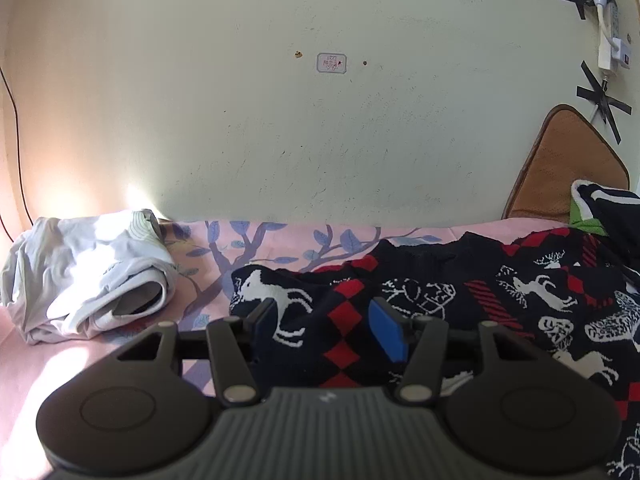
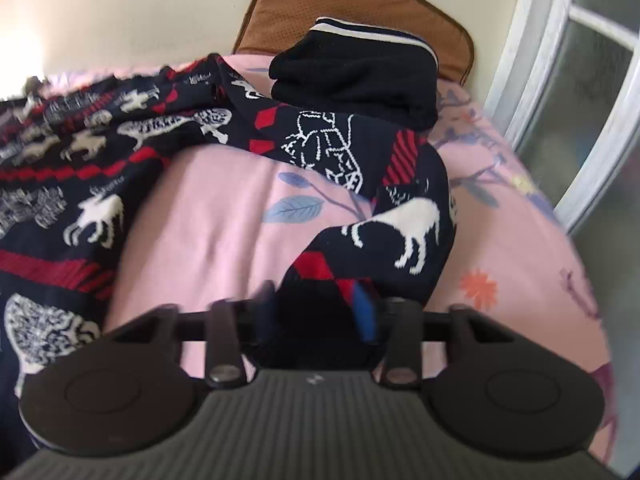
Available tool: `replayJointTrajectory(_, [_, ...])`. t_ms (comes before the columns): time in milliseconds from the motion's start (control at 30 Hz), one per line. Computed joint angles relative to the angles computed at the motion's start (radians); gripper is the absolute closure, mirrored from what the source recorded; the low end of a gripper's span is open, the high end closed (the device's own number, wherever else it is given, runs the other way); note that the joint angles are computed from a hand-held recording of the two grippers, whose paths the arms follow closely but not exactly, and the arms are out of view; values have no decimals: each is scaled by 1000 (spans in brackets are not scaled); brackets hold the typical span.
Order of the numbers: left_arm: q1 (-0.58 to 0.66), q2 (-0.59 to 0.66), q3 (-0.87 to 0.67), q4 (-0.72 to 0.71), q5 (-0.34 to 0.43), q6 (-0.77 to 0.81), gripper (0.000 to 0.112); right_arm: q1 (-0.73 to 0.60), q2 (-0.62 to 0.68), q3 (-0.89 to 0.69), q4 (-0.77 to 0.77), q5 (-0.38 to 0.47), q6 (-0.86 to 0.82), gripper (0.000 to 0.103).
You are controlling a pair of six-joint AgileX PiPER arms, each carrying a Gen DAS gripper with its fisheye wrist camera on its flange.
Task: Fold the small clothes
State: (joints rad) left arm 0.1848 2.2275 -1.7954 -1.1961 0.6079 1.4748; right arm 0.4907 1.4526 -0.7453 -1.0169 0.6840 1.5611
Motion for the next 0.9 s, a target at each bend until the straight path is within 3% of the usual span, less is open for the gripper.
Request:
replayJointTrajectory(100, [4, -2, 0, -7, -2, -6, 61, -22, -81, -3, 17, 72, 62, 95])
replayJointTrajectory(233, [11, -15, 9, -33, 14, 6, 61, -56, -312, -47, -17, -13, 144, 95])
replayJointTrajectory(333, [24, -30, 20, -75, 42, 30, 60, -72, -323, -197, -6, -94, 73, 95])
replayJointTrajectory(467, [52, -26, -13, -90, 93, -11, 58, -105, -168, -470, 163, -223, -167, 95])
replayJointTrajectory(567, [80, 5, -89, -58, 145, -118, 57, -120, -15, -689, 358, -269, -401, 95])
replayJointTrajectory(700, [112, 64, -214, -7, 187, -283, 57, -140, 202, -1025, 702, -253, -757, 95])
replayJointTrajectory(900, [143, 158, -399, 70, 244, -465, 57, -116, 550, -1526, 927, -175, -969, 95])
